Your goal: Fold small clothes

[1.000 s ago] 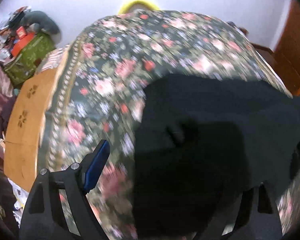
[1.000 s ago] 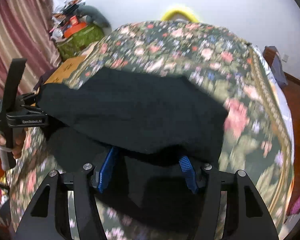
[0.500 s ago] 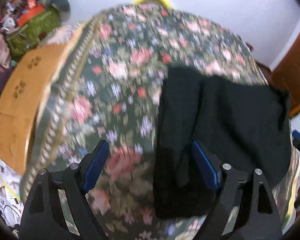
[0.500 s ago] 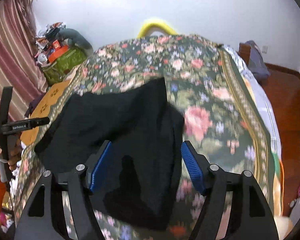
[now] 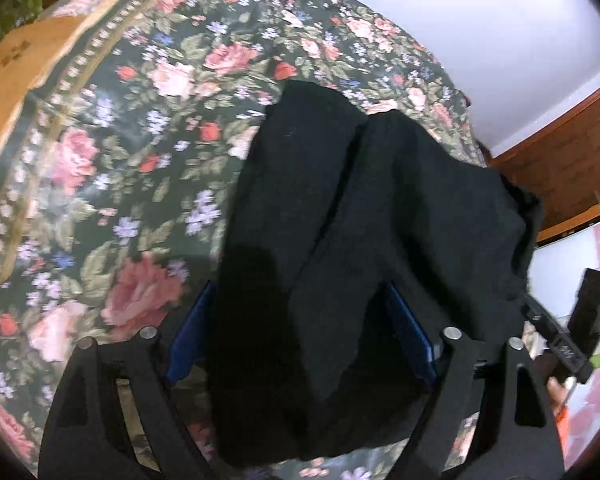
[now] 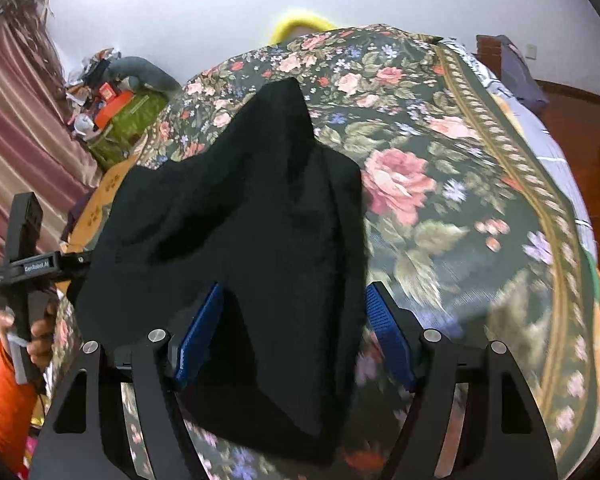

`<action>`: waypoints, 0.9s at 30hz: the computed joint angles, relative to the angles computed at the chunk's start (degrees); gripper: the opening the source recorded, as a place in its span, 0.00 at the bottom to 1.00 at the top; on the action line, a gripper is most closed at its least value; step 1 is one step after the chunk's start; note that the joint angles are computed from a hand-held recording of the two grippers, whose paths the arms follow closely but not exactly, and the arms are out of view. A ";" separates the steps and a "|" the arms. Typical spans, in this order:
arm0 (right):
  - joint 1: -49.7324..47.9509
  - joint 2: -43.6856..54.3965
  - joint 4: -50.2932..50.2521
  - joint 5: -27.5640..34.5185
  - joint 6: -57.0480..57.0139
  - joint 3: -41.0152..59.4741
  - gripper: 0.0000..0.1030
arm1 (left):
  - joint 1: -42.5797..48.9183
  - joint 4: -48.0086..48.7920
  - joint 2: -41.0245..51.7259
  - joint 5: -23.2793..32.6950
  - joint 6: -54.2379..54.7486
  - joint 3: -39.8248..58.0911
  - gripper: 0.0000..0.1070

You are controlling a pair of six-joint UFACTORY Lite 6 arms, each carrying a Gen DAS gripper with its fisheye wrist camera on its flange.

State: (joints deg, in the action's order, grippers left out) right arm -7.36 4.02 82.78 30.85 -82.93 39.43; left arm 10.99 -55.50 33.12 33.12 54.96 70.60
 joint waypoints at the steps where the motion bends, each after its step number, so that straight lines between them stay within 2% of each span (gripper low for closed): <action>1: 0.78 0.59 1.95 -0.33 -1.45 0.19 0.65 | 0.02 -0.67 0.20 0.24 0.32 0.20 0.71; 2: 1.69 0.78 3.93 -0.69 -2.96 0.09 0.59 | 0.02 -1.50 0.14 0.56 0.97 0.13 0.68; 5: 2.92 0.73 6.38 0.74 -4.41 -0.30 0.32 | -0.36 -2.03 -1.65 -0.94 1.89 -1.57 0.55; 7: 3.60 -0.16 7.00 0.71 -4.63 -0.88 0.23 | -0.12 -1.89 -3.38 -2.65 1.87 -3.34 0.40; 9: 3.89 -2.33 6.73 0.28 -4.40 -1.87 0.11 | 0.69 -1.70 -5.32 -2.97 2.28 -4.76 0.30; 11: 3.18 -3.81 4.65 1.84 -2.59 -2.24 0.10 | 1.64 -1.99 -6.78 -1.43 3.94 -5.73 0.18; 12: 3.21 -5.87 2.58 2.24 -0.81 -3.03 0.10 | 2.30 -2.05 -7.67 0.44 4.83 -6.31 0.17; 18: 3.76 -17.25 -5.59 3.85 7.08 -7.43 0.09 | 3.00 -0.44 -19.49 -0.37 6.96 -14.90 0.14; 27: 8.80 -40.04 -23.90 7.97 30.92 -9.84 0.08 | 10.79 3.81 -46.00 10.97 6.93 -26.20 0.12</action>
State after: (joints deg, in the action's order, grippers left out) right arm 1.44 -36.02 58.88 38.82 -52.01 29.58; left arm 21.78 -51.69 -12.89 44.09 61.89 44.40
